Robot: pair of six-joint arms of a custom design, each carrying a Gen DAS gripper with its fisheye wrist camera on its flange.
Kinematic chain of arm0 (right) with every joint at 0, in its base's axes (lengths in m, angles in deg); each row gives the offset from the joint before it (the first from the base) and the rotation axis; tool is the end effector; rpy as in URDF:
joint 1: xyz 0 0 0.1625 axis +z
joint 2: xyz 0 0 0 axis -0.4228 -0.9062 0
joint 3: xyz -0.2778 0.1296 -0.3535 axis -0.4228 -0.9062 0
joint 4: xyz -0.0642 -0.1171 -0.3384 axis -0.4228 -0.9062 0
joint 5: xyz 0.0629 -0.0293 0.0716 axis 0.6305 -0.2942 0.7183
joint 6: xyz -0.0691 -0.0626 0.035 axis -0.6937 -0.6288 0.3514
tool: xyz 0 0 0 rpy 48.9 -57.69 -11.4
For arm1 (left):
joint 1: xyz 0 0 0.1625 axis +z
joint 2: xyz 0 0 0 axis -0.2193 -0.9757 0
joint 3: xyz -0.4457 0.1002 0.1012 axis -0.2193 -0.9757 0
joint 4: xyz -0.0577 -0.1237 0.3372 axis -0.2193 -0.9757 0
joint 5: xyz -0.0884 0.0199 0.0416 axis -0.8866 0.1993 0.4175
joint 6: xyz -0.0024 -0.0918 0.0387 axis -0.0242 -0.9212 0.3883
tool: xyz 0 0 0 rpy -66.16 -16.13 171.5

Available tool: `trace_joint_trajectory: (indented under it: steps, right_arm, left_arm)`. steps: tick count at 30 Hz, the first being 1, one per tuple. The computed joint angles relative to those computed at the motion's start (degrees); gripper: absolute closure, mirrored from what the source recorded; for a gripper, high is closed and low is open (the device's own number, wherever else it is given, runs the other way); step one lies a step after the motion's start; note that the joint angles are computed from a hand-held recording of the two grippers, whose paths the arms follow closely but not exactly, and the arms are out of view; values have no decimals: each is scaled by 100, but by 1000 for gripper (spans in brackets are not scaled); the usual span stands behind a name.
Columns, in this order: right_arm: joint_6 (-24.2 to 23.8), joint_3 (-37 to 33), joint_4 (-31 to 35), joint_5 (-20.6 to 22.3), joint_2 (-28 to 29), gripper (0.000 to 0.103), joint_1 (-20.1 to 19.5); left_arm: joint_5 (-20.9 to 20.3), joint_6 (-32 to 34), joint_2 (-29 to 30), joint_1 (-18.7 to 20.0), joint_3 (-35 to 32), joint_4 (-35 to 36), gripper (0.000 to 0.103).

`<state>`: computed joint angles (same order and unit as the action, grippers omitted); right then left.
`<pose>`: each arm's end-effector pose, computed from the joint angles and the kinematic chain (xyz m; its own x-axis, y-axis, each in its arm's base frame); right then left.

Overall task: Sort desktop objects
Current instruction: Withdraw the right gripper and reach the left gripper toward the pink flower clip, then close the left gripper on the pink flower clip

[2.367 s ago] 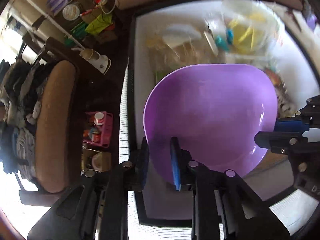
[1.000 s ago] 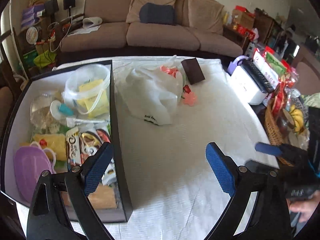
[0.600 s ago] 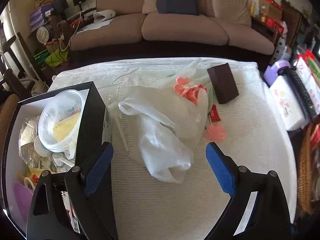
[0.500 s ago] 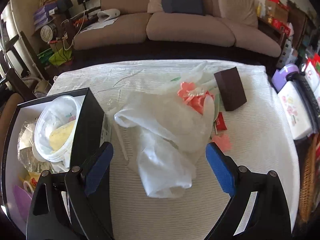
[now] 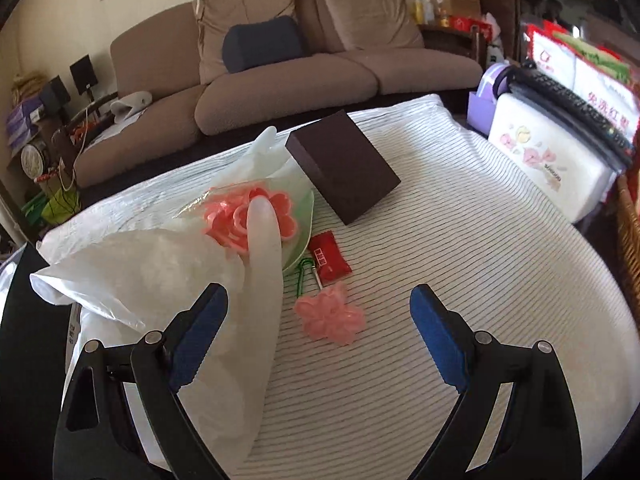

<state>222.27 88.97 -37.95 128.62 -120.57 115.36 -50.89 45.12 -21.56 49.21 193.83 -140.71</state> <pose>0.1206 -0.2806 0.1923 -0.8242 -0.4598 0.3305 -0.5483 0.7940 -0.2627 -0.2672 -0.4758 0.0317 -0.6017 -0.0082 -0.7987 0.5506 0.7202 -0.4222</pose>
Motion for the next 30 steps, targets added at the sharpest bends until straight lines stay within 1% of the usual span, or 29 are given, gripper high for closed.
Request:
trace_joint_trajectory:
  steps: [1,4,6,7,8,10,12,13,14,15,16,17,18,19,20,24,26,28,30]
  right_arm:
    - [-17,1,12,-3,-2,21,-5]
    - [-74,-12,43,2,49,21,12]
    - [-76,-30,65,3,98,21,37]
    - [-70,-41,90,-22,116,21,39]
    - [-46,-33,101,-53,116,21,42]
    - [-13,-33,136,-130,114,21,9]
    - [4,-23,159,-184,99,21,-24]
    - [4,-10,158,-196,89,21,-43]
    - [2,-7,164,-202,86,21,-57]
    - [-7,-10,173,-208,91,21,-73]
    - [-2,-14,175,-198,97,21,-78]
    - [12,-17,172,-185,102,21,-76]
    - [29,-26,174,-177,112,21,-77]
    - [39,-35,182,-191,125,21,-95]
    - [51,-38,184,-204,135,21,-108]
    - [84,-18,155,-202,152,21,-84]
    - [102,-7,118,-204,130,21,-67]
    - [124,-6,82,-218,100,21,-59]
    - [125,-4,5,-199,70,21,-25]
  left_arm:
    - [35,307,67,30,-13,-201,12]
    - [-151,1149,232,90,-21,-796,12]
    - [-305,1533,323,104,-12,-1111,32]
    - [-396,1585,345,121,-25,-1108,53]
    - [-453,1531,364,151,-76,-950,58]
    - [-195,1623,508,125,-141,-896,58]
    - [-241,1914,578,161,-151,-1202,55]
    - [-267,2024,591,204,-189,-1182,47]
    - [-351,2001,561,263,-249,-923,41]
    - [-478,2017,538,344,-295,-744,39]
    - [-606,1997,467,357,-273,-806,49]
    - [-682,1819,390,386,-291,-665,65]
    - [-845,1689,302,420,-245,-764,65]
    - [-1053,1689,229,442,-135,-1102,65]
    - [-1107,1646,186,428,-30,-1354,65]
    - [-1307,1258,-64,276,376,-1812,65]
    - [-1408,947,-237,88,655,-1949,65]
    - [-1576,670,-439,-192,1072,-2335,65]
    - [-1530,215,-687,-581,1523,-2488,65]
